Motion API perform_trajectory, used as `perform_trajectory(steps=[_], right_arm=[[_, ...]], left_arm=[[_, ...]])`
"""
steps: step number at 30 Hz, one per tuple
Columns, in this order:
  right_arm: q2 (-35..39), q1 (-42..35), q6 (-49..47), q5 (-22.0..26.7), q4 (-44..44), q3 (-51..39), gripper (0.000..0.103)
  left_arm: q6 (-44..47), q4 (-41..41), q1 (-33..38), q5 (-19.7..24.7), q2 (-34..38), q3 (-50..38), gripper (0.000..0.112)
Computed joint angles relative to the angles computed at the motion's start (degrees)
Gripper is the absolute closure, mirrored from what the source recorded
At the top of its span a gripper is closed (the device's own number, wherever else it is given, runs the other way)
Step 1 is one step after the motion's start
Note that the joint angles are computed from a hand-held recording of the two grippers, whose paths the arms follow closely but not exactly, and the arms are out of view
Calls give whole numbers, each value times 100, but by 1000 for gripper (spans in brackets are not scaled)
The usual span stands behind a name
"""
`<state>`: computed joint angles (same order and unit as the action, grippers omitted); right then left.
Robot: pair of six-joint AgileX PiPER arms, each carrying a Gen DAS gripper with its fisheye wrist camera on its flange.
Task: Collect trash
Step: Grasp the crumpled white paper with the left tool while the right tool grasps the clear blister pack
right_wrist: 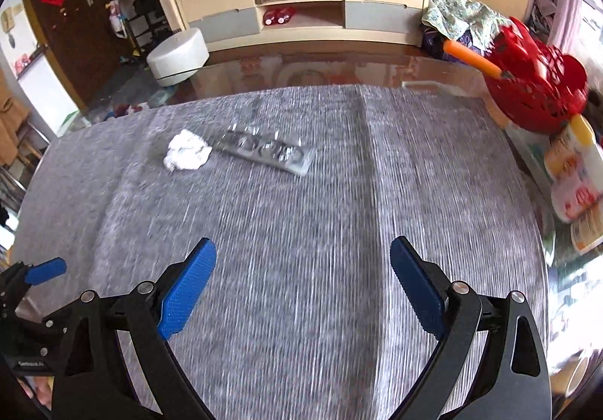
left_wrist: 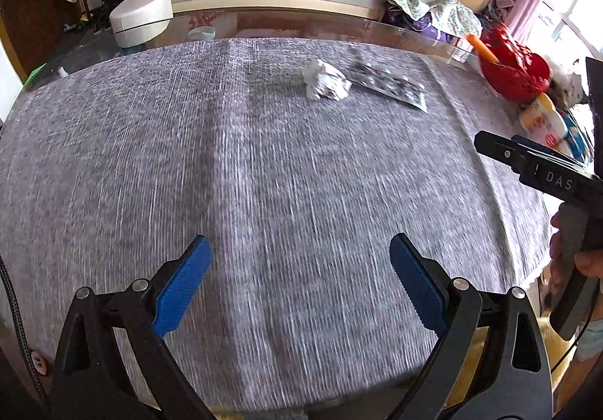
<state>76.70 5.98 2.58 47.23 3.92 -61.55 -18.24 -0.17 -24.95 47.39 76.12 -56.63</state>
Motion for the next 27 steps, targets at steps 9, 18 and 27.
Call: perform_trajectory(steps=[9,18,27], right_arm=[[1472,136,-267,-213,-178,-1055,9],[2400,50,-866,-347,192,-1828,12],[2648,-118,-1513,-106,973,-2128,63]], left_arm=[[433,-132,386,-78,1363,-1224,22],[732,-285,563,-25,2237,-2052,22],[907,-350,531,88,2842,-2771,22]])
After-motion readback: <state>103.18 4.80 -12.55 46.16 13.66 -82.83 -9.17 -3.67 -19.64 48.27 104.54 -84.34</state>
